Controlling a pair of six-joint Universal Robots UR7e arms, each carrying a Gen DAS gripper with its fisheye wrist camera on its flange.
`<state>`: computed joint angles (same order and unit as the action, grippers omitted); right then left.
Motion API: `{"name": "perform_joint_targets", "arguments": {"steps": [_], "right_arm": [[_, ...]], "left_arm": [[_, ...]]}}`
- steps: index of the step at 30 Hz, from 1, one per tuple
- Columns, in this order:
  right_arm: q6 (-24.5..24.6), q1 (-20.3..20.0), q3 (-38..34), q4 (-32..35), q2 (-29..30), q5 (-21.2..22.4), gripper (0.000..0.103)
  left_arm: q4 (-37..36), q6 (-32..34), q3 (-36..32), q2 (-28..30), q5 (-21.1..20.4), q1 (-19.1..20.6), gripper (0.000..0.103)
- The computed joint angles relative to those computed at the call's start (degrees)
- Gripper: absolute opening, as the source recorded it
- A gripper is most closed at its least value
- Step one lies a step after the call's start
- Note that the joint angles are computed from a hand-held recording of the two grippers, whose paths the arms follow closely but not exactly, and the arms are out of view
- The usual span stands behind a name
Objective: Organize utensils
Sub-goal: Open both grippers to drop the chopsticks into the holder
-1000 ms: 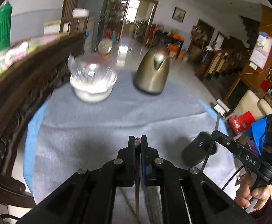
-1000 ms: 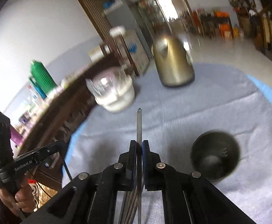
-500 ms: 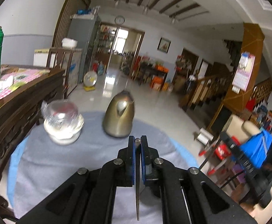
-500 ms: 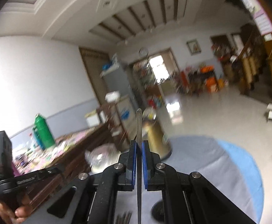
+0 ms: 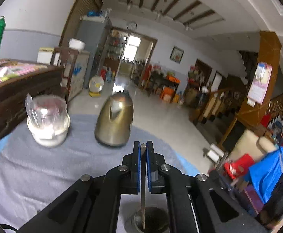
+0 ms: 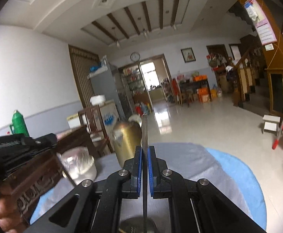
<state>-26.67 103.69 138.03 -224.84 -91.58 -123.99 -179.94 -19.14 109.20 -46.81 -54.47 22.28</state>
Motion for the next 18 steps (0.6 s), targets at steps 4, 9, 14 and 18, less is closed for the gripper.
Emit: {"name": "perform_joint_targets", "arguments": {"steps": [4,9,14,18], "right_arm": [[5.61,-0.46,2.9,9.56,-5.97,0.61,0.008],[10.6,-0.74,7.93,19.5,-18.01,2.19,0.036],[14.13,2.06,15.86,17.33,-26.2,2.89,0.038],[18.52,4.88,21.35,19.33,-28.39,1.01,0.038]], "left_arm": [[6.01,-1.15,1.62,-2.0,-0.82,-0.2,0.006],[8.14,-2.59,8.27,-8.29,-0.36,-1.73,0.041],[12.69,-7.63,18.7,-16.9,2.87,-3.83,0.046],[23.4,-16.3,26.14,-24.42,5.86,-5.28,0.046]]}}
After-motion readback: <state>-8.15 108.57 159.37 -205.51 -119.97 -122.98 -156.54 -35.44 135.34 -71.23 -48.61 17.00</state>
